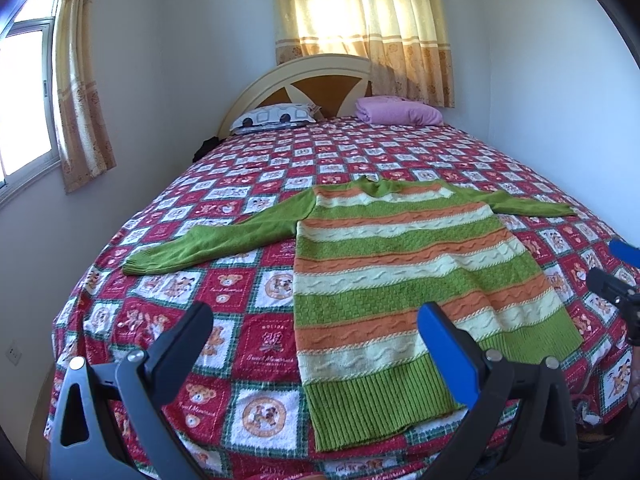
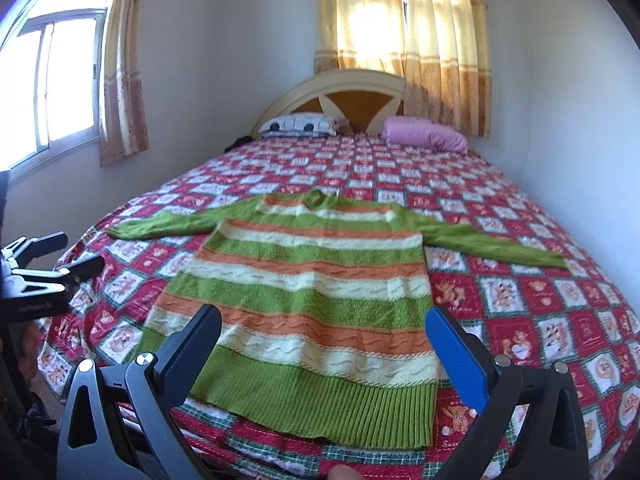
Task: Fold small clothes
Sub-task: 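Grasp the cuff of one green sleeve with the right gripper and lift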
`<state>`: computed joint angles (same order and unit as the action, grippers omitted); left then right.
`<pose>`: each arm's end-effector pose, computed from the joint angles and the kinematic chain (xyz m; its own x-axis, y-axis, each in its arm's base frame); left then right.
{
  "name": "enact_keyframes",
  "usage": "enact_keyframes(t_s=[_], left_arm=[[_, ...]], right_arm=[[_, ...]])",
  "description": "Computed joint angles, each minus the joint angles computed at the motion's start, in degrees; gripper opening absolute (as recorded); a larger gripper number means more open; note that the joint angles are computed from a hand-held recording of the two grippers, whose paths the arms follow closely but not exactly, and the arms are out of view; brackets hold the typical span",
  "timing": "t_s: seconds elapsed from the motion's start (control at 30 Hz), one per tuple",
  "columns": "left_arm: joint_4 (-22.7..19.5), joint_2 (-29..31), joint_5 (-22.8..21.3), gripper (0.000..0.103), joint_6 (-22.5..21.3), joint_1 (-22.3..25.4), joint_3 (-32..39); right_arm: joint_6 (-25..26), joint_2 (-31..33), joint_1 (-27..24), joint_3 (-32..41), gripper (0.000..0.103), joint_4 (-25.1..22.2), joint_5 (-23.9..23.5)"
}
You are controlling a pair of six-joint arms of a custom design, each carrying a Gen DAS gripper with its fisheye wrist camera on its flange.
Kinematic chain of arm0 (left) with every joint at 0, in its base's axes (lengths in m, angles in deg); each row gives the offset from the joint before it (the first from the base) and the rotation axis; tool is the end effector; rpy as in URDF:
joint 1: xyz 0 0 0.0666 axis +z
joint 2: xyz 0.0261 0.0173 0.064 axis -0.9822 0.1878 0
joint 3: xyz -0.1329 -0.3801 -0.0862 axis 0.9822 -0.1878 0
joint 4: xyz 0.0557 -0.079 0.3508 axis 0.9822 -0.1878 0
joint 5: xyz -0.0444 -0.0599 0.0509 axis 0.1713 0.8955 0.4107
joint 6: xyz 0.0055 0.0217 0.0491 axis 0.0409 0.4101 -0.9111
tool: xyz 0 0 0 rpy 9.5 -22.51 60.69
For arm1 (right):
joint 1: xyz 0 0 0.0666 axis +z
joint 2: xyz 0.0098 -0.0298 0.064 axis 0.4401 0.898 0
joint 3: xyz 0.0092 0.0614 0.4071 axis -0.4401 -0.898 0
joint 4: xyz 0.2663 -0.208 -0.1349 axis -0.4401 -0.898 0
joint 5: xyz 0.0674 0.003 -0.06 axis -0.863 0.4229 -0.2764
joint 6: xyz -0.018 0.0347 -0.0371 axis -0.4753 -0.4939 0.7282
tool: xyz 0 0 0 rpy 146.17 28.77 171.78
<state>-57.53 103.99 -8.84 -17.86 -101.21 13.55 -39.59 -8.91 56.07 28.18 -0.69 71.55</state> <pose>0.4433 -0.1754 0.5415 -0.5105 0.2219 -0.8308 0.2895 0.9541 0.0769 0.3284 0.1677 0.5578 -0.5247 0.0165 -0.8511 0.0969 0.9945 -0.0405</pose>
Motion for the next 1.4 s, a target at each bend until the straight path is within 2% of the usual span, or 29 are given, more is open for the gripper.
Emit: enact_keyframes(t_s=[0.07,0.3,0.6,0.8,0.93,1.27,1.4], left_arm=[[0.1,1.2,1.3,0.103,-0.1,0.5,1.0],[-0.5,7.3,0.4,0.103,-1.4,0.9,6.8],[-6.2,18.2,0.8,0.103,-2.0,0.4,19.5],[-6.6,25.2,-1.0,0.103,-2.6,-0.6,27.1],[-5.4,29.0,-2.5,0.103,-2.2,-1.1,31.0],[-14.5,39.8,-3.5,0.103,-1.2,-0.6,47.1],[-18.3,44.0,-4.3,0.103,-0.6,-0.3,54.4]], right_arm=[[0.0,0.3,-2.1,-0.6,0.102,0.2,-1.9],[-0.3,0.2,-11.5,-2.4,0.102,1.2,-8.0],[-2.9,2.8,-27.0,-0.4,0.101,0.0,-17.0],[-4.3,6.4,-35.4,2.1,0.095,-1.4,-21.8],[-5.5,9.6,-41.0,4.2,0.085,-2.5,-25.1],[-6.9,17.9,-51.3,13.8,0.068,-7.4,-27.9],[-6.6,21.8,-54.4,19.0,0.062,-8.8,-26.5]])
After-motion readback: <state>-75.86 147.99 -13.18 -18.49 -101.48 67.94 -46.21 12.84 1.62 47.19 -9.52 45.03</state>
